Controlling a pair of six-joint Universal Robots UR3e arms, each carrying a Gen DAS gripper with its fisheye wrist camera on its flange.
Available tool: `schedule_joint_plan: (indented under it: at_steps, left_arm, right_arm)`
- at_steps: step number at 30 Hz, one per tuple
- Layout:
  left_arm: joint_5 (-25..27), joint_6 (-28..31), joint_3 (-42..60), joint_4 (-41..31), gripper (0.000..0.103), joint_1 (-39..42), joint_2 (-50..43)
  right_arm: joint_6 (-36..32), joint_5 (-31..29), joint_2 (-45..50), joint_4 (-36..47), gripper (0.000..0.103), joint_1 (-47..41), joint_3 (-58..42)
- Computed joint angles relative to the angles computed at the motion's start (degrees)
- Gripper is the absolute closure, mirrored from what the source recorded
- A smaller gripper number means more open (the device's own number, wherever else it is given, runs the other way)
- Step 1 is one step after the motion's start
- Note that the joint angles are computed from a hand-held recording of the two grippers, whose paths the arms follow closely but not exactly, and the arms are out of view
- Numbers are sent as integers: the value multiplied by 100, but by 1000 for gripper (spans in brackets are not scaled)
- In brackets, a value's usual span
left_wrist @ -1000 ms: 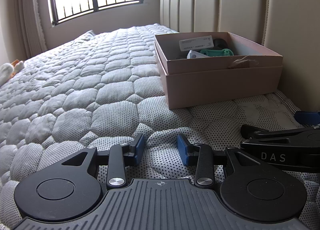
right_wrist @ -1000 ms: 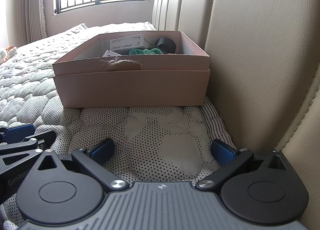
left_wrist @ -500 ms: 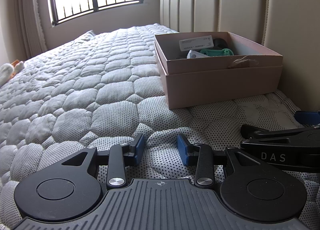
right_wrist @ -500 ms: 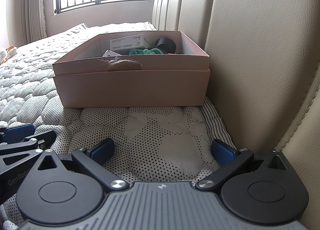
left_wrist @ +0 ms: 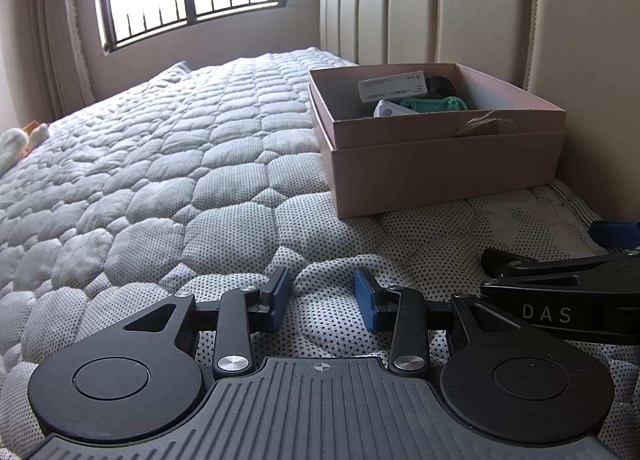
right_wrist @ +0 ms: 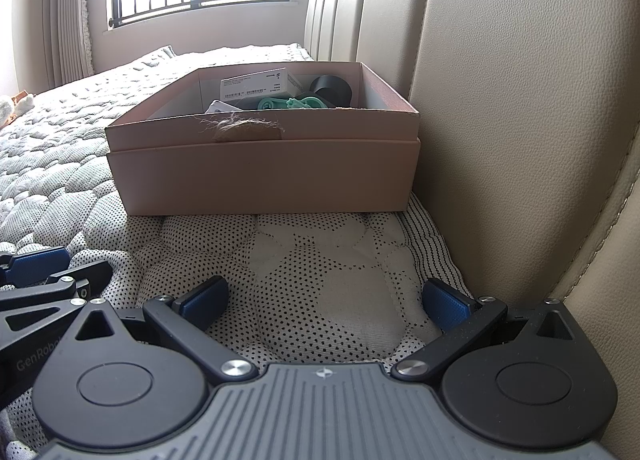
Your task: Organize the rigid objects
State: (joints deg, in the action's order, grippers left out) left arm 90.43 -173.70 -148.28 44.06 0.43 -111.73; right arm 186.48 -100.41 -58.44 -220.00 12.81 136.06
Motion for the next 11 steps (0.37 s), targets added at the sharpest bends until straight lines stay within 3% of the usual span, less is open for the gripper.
schedule_joint_plan:
  at_steps: [11]
  left_arm:
    - [-188,0,-87,17,63,155,58]
  right_arm:
    - [1,-1,3,0,0,1,-2]
